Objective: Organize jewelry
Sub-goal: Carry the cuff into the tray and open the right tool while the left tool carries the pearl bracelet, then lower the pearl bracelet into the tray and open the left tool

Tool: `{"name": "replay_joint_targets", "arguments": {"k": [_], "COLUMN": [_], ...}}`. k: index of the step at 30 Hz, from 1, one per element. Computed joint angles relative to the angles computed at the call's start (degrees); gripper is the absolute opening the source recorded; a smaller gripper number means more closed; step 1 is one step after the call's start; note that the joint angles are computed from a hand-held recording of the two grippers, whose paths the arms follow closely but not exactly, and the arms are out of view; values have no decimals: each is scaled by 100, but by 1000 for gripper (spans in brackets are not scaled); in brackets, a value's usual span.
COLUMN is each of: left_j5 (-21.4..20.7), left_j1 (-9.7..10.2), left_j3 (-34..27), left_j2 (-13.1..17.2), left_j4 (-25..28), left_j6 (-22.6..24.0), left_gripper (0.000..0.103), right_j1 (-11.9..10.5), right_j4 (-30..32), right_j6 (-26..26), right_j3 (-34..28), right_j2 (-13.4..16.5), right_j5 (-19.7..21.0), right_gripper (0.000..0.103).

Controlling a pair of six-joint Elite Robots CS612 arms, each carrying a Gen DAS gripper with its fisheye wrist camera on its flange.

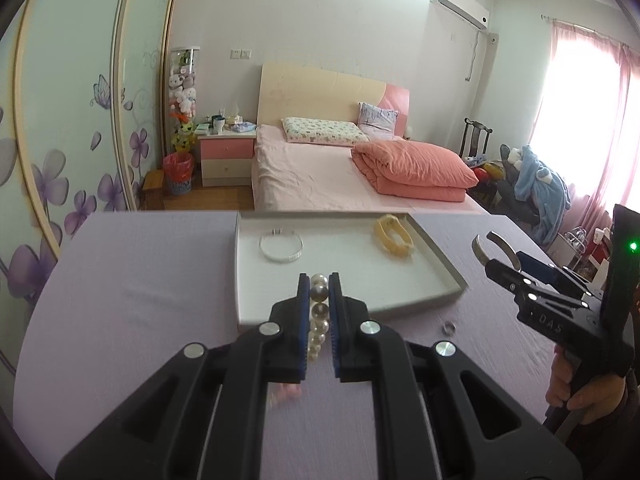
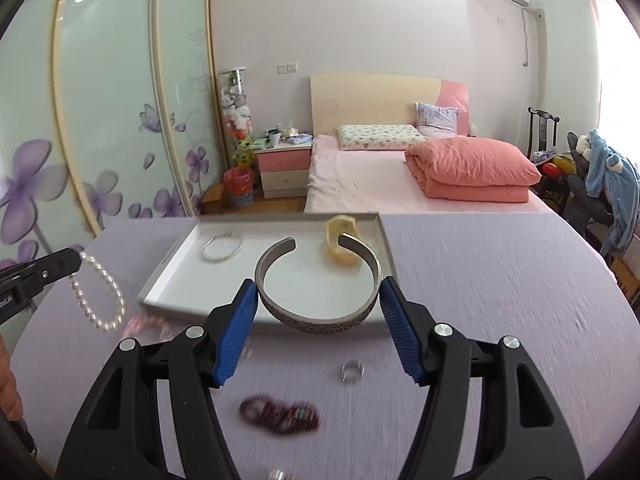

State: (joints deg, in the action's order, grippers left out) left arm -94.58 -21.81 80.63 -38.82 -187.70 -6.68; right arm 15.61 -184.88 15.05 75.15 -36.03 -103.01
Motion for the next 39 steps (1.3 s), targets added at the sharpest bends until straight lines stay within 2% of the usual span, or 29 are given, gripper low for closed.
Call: {"name": "replay_joint_targets", "arguments": {"k": [6, 12, 18, 27, 34, 36, 37, 39], "left_j5": [-19, 54, 168, 257, 207, 194, 181, 154], "left_j1": [41, 42, 30, 22, 11, 20, 23, 29], "left_j3": [-1052, -2150, -3134, -4096, -4479, -4578, -4598, -4555], "left_j2": [488, 1066, 1596, 2119, 2323, 2373, 2383, 2363], "left_j4": [702, 1506, 2240, 2855, 3111, 3166, 3162, 3130], "left_j6": [-133, -205, -218, -234, -297, -371, -412, -452], "left_gripper": [9, 9, 9, 10, 10, 11, 12, 25], "right_j1": [-113, -198, -218, -203, -193, -209, -210, -212], "right_j4": [509, 1404, 2146, 2922, 3056, 2860, 2758, 2493], "right_j6": [-132, -122, -128, -156, -285, -321, -364, -406], "right_j3": [-806, -1741, -2398, -3024, -3208, -3064, -2987, -2773], "right_j2": [424, 933, 1280, 1578, 1659, 1596, 1559, 1458], "right_j5": [237, 568, 654, 643, 635, 738, 754, 756], "right_gripper": [64, 64, 64, 65, 65, 66, 70, 74]}}
